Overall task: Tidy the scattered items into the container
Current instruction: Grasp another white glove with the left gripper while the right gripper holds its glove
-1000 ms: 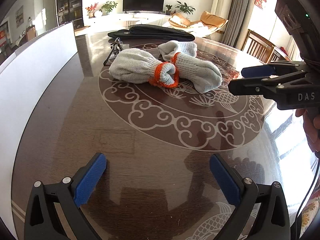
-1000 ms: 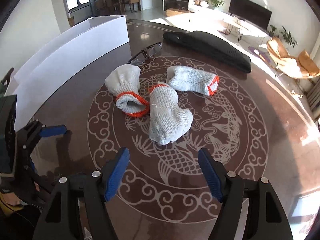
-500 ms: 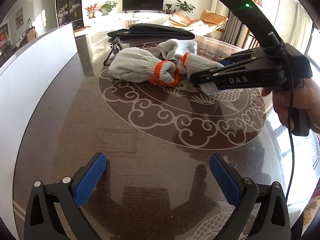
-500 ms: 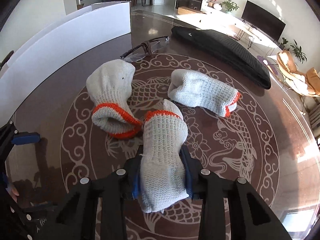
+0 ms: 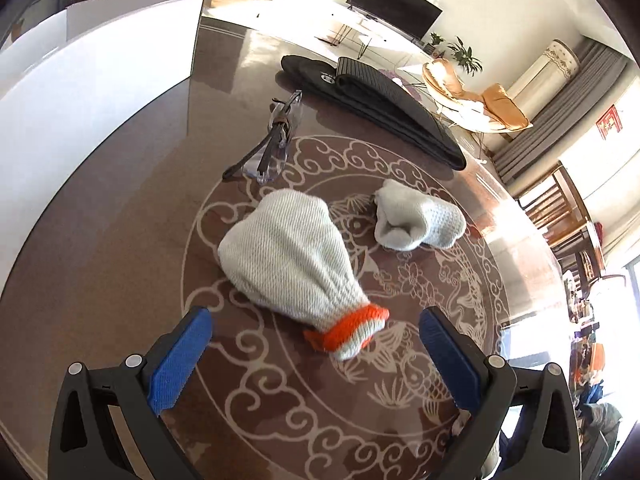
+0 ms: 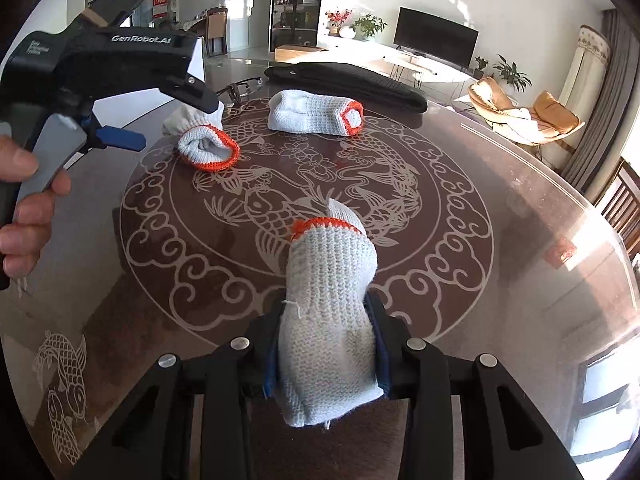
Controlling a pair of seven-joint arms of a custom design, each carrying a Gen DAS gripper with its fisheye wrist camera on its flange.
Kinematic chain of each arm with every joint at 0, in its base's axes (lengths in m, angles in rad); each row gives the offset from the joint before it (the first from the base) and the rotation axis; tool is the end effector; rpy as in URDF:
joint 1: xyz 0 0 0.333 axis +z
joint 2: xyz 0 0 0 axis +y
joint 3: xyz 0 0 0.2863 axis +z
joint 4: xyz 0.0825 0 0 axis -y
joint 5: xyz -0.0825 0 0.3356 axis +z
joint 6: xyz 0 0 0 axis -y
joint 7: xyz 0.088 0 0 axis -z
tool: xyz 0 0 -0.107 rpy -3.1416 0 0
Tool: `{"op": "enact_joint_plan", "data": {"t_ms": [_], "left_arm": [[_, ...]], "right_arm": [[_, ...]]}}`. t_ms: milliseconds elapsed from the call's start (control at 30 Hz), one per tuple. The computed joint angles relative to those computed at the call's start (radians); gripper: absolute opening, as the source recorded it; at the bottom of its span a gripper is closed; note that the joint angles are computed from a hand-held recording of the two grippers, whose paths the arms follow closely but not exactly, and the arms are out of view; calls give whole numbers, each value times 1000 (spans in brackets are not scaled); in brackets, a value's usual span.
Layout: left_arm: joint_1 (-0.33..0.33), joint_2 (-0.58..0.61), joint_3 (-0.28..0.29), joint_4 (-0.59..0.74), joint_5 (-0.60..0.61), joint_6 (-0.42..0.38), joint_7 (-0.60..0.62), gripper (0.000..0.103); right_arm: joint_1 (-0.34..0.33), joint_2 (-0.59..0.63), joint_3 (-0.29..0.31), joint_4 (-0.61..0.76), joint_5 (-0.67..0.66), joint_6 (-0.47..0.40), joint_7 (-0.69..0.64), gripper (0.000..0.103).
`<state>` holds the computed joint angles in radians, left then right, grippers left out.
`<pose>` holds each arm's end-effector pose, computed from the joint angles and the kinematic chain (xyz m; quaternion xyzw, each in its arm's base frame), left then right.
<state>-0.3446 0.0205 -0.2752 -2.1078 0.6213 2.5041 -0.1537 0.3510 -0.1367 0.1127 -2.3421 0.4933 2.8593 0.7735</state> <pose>0.4352 -0.3148 0.4421 -0.8629 0.4173 -0.2493 0.1383 0.4519 0.1986 0.4587 -0.8778 0.3379 -0.1779 0.2892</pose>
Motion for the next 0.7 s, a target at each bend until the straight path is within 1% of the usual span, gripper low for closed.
{"op": "enact_joint_plan", "data": {"t_ms": [67,100,133,167,200,233,267,300,333,367,433,533,567,633,700], "left_arm": [[-5,70,0,109,-18,-144,49,103],[-6,103,3,151,-34,-191,76,103],[-1,127,8,171,-54,-199,103,103],[7,138,13,165,-75,-174,125,103],[1,143,17,167,-52,-172,121,103],[-5,141,21,157,-21,-149,112,103],[-7,133,23,139,-2,-123,103,97],[-15,127,23,134,20,-132,93,86],[-22,116,21,122,44,-137,87,60],[-21,96,21,90,62,-100,82,49],[-20,57,15,31,82,-42,81,39],[-29,-6,-7,-54,82,25,101,38],[-38,-26,-19,-79,75,36,113,38],[-69,-63,-51,-111,58,19,143,38],[-105,-93,-83,-132,45,-14,164,38]], "right_arm": [[-2,3,3,3,-10,4,7,38],[-2,5,3,6,-12,2,10,38],[0,4,2,7,-8,-2,9,38],[1,3,-1,7,0,-7,4,38],[2,3,-3,8,4,-10,1,38],[2,2,-4,8,8,-13,-2,38],[2,1,-4,8,9,-14,-3,38],[1,0,-3,7,9,-14,-3,38],[1,-2,-4,6,10,-15,-5,38],[1,-2,-3,6,10,-15,-5,38],[2,-3,-5,6,17,-19,-8,38],[2,-1,-8,10,30,-26,-15,37],[1,-3,-7,10,30,-26,-15,37],[2,-11,-10,5,48,-37,-6,37],[17,-44,-38,2,162,-122,-22,36]]}}
